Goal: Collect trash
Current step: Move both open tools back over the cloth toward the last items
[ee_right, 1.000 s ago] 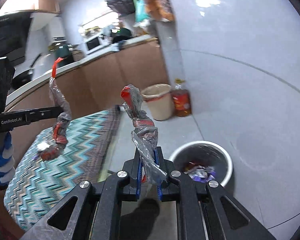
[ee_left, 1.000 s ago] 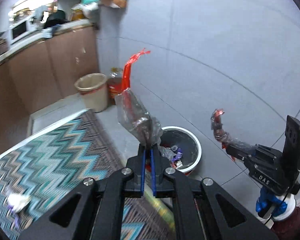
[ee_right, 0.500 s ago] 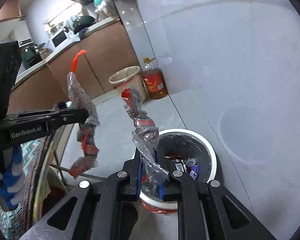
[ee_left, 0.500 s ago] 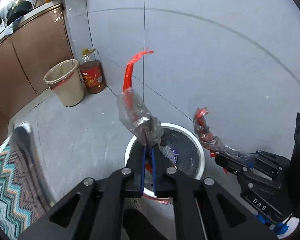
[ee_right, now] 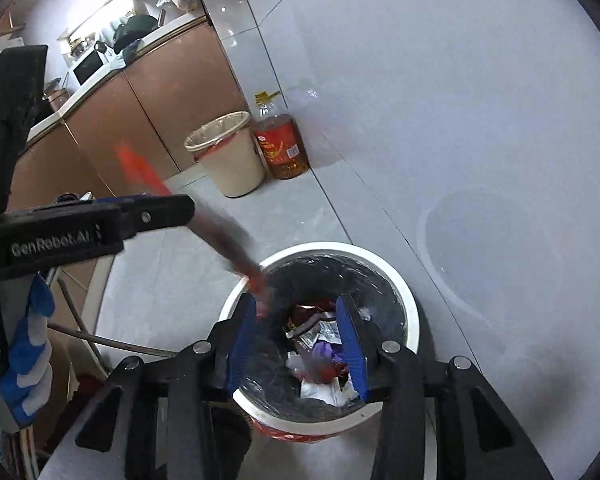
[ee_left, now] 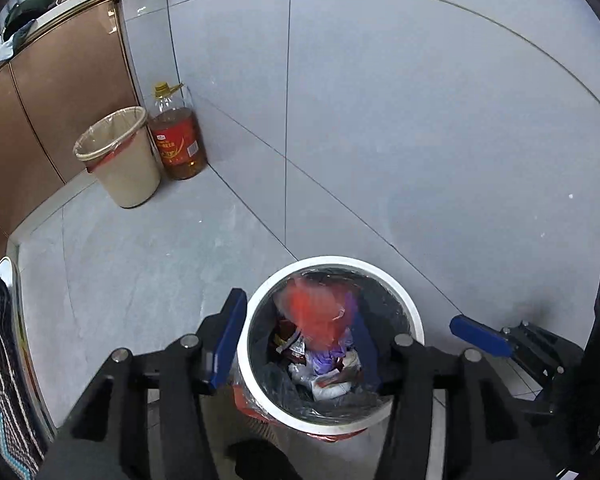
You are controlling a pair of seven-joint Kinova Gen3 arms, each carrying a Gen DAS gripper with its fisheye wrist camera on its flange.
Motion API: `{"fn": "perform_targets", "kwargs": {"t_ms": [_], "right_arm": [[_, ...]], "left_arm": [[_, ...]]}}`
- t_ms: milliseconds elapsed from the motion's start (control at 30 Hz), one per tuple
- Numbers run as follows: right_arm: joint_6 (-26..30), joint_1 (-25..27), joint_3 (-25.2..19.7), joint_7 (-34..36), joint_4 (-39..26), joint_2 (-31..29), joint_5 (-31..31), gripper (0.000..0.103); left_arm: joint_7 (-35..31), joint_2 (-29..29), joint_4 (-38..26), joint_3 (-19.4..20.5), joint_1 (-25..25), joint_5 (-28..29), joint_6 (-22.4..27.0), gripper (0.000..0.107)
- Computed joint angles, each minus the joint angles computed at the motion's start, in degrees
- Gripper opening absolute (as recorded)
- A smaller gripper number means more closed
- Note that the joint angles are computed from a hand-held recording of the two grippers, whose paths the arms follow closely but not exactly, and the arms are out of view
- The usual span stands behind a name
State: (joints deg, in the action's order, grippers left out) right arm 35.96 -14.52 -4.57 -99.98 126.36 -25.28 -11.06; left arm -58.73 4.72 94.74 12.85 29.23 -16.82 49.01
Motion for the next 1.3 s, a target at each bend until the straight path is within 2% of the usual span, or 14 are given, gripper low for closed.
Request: {"fn": "perform_targets", "kwargs": {"t_ms": [100, 267, 467, 667, 800, 933, 1033, 1167, 1300], "right_arm": [[1.1, 0.9, -0.7, -0.8, -0.4, -0.6, 0.9, 0.042], [4.3, 2.6, -3.2, -3.7, -2.4, -4.0, 2.6, 0.052], [9.7, 3.9, -8.3, -7.7, -6.8, -9.6, 4.6, 0.071], [17.4, 5.4, -13.7, -10.4, -13.1, -15.3, 7.0, 0.079], [22.7, 6.4, -16.0, -11.0, -17.8, -18.8, 7.7, 0.082], [27.0, 7.8, -18.2, -11.1, -22.2, -21.7, 7.2, 0.091], [29.4, 9.1, -20.1, -10.9, -25.9, -23.4, 6.5, 0.094], [31.2, 10.9, -22.2, -10.3, -29.6, -24.9, 4.9, 0.1], [32.3, 13.3, -24.9, -9.8, -33.0, -26.0, 3.0, 0.103]], "left_arm": [[0.1, -0.5, -0.1, -0.1, -0.2, -0.2, 0.0, 0.05], [2.8, -4.2, 0.7, 0.8, -0.2, -2.3, 1.0, 0.05], [11.3, -12.5, 1.9, 6.7, -0.7, -9.3, 5.3, 0.05], [14.3, -20.5, 1.7, 13.9, -4.2, -12.0, 9.9, 0.053], [12.9, -26.4, 1.4, 16.0, -5.8, -10.2, 12.3, 0.053], [9.9, -32.7, 0.9, 17.6, -7.5, -8.7, 15.8, 0.055], [7.2, -37.3, -0.4, 18.1, -9.3, -7.9, 19.5, 0.066], [3.5, -43.7, -2.1, 17.1, -12.2, -7.0, 24.1, 0.077], [-0.4, -49.2, -2.9, 14.5, -14.5, -6.0, 27.1, 0.08]]}}
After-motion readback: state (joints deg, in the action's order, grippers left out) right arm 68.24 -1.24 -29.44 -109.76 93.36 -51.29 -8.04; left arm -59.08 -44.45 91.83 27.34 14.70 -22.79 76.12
